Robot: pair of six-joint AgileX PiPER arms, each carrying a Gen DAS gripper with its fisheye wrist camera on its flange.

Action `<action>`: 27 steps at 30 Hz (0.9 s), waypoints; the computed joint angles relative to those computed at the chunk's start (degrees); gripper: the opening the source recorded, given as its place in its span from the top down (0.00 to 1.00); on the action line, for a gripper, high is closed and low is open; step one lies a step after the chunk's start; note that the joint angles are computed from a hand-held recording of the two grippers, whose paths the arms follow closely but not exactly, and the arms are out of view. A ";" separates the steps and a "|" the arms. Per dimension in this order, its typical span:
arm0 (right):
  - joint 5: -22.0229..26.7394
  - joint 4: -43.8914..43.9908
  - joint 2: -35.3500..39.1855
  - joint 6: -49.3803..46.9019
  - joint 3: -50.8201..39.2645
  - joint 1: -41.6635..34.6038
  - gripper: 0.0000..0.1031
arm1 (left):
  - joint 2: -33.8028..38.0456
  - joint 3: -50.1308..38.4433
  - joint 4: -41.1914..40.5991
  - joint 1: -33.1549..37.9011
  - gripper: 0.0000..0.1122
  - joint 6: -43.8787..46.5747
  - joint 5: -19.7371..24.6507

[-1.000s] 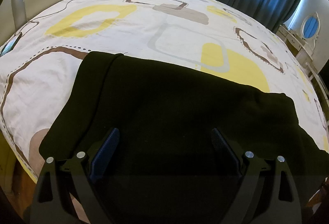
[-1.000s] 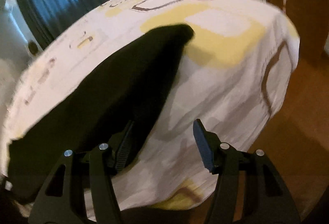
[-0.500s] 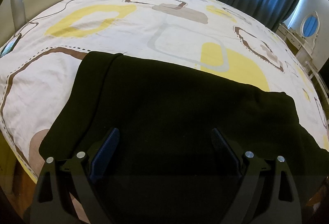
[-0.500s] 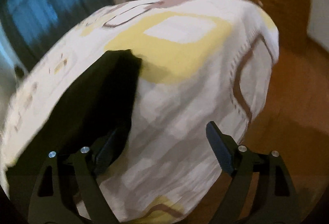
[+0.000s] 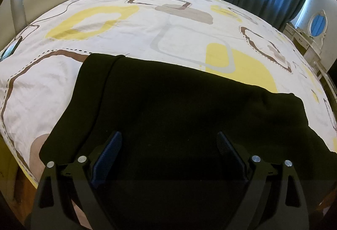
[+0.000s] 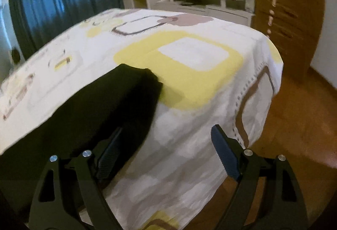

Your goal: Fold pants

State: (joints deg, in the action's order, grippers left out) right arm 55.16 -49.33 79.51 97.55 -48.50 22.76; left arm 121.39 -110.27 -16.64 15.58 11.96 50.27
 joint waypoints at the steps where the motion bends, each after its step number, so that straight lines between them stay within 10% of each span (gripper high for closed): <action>1: 0.08 -0.13 0.46 -1.34 -0.49 -0.64 0.19 | 0.04 -0.09 -0.03 0.03 0.19 0.01 0.08; 8: -0.45 1.38 -8.91 9.56 9.11 -7.96 0.21 | 0.43 -0.73 -0.09 0.26 0.19 0.15 0.47; 15: -15.47 6.98 -26.43 6.30 18.59 -18.61 0.21 | 0.08 0.10 0.59 0.04 0.19 0.21 -0.22; 24: 4.24 1.78 -0.55 -6.68 -3.59 -1.98 0.19 | -0.17 0.62 1.44 -0.46 0.19 -0.82 -0.80; 27: 2.10 2.65 3.41 -10.59 -5.93 -6.16 0.13 | 0.02 0.20 0.97 -0.28 0.19 -0.48 -0.36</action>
